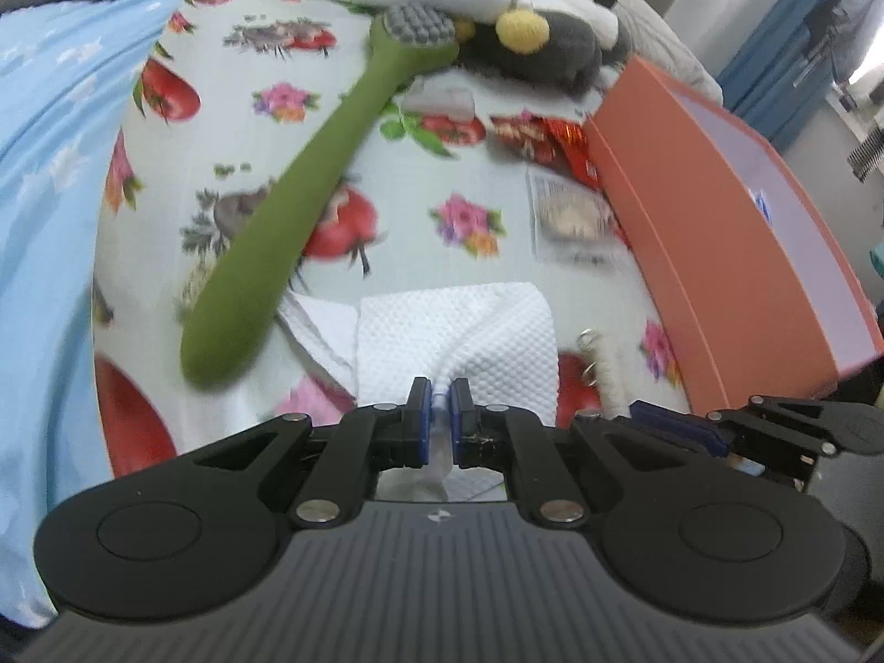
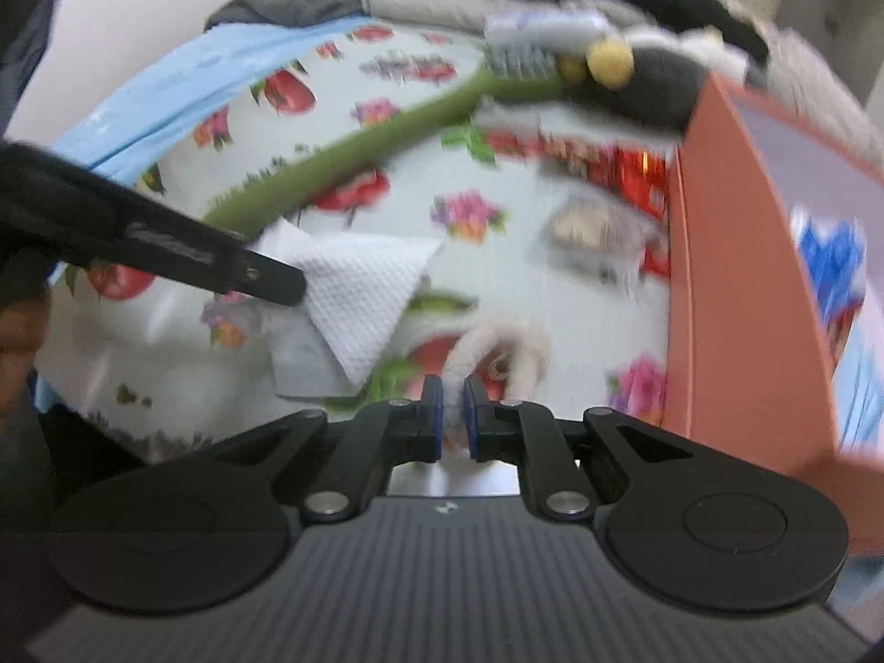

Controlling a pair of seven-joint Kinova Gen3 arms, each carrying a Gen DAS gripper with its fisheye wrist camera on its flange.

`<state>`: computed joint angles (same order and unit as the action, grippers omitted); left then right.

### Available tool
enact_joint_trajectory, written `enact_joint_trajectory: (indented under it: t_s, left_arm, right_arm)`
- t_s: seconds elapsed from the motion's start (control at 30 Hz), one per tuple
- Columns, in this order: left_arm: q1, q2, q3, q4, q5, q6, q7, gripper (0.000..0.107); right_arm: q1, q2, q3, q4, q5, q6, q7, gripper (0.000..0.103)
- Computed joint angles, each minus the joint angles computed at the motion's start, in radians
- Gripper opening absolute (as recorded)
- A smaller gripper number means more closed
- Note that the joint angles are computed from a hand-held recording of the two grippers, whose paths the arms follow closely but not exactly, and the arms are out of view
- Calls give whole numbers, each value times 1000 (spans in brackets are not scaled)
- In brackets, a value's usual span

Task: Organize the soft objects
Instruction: 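Lift the keychain with the right tool while the left lifts the towel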

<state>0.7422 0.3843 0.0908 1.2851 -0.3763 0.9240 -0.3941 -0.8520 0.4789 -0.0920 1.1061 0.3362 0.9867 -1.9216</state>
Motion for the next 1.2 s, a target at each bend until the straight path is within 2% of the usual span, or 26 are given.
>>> enact_joint_trajectory:
  t_s: [0.07,0.1,0.17,0.23,0.3,0.33,0.43,0.53,0.67,0.77,0.9,1.0,1.1,1.2]
  left_arm:
    - [2,1,7,0,5,18,-12,10]
    - [-4,3,12,-4,16,27,-22,11]
    - [-25,-1,24,2,51,14,-51,31]
    - [-39,-12,29,20,71,-17,-72,44]
    - [-49,-21,32,32,87,-39,-91,50]
    - [-58,-23,35,35,100,-47,-103,53]
    - [-82,-23,42,40,136,-64,-143,54]
    - [-78,-7,33,22,133,-50,-162,64]
    - [-67,20,19,-6,127,-32,-163,69]
    - [-58,41,11,-26,123,-29,-161,70]
    - [-30,78,2,-79,91,14,-185,74]
    - [-16,105,1,-119,83,46,-220,73]
    - [4,131,-11,-163,70,88,-232,72]
    - [34,156,-32,-211,45,143,-221,60]
  right_arm:
    - [12,0,-4,0,-33,16,-23,15]
    - [7,5,2,-9,-33,32,-42,25]
    - [-7,6,13,-10,-23,42,-87,37]
    - [-9,7,16,-15,-23,43,-123,47]
    - [-14,12,22,-24,-14,49,-157,61]
    - [-20,12,28,-23,-4,50,-178,61]
    - [-34,29,43,-35,26,62,-238,61]
    - [-49,37,58,-18,70,42,-287,61]
    - [-31,53,51,-5,87,6,-290,60]
    - [-4,57,34,5,67,-28,-245,50]
    - [9,44,31,38,55,-84,-210,25]
    - [9,29,38,75,57,-125,-220,23]
    - [-4,18,50,108,84,-154,-233,15]
    - [2,9,48,125,86,-171,-240,14]
